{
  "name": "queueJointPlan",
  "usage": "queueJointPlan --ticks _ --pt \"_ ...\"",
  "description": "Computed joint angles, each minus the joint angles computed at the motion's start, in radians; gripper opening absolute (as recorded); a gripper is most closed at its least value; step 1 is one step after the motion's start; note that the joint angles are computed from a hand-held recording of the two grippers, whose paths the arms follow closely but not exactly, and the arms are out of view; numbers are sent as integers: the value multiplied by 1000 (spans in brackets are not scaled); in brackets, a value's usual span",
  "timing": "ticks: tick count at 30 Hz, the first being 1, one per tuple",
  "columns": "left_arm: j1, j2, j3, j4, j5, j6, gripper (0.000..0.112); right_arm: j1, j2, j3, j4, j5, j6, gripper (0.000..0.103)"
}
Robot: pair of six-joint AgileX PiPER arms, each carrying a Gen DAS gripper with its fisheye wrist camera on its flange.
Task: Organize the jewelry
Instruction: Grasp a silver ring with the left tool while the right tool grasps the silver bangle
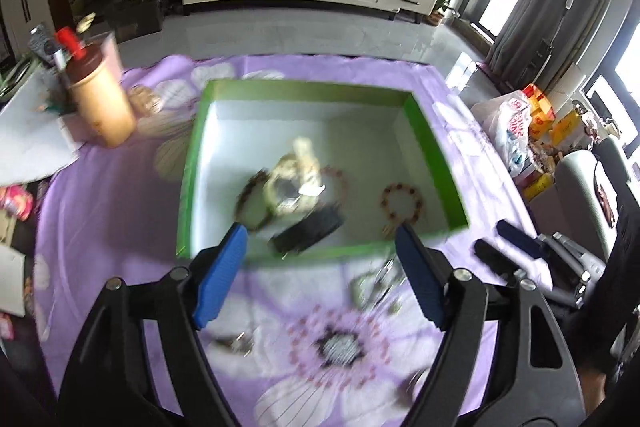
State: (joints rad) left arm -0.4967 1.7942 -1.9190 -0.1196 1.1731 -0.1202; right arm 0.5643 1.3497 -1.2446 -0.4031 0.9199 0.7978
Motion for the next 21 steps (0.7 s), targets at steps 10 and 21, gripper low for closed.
queueJointPlan --ticks 10,21 --pt "149 -188 422 -53 -104 75 78 202 -139 197 9 17 118 46" --pt "242 -173 626 -229 -198 138 57 346 -217 438 9 -31 292 46"
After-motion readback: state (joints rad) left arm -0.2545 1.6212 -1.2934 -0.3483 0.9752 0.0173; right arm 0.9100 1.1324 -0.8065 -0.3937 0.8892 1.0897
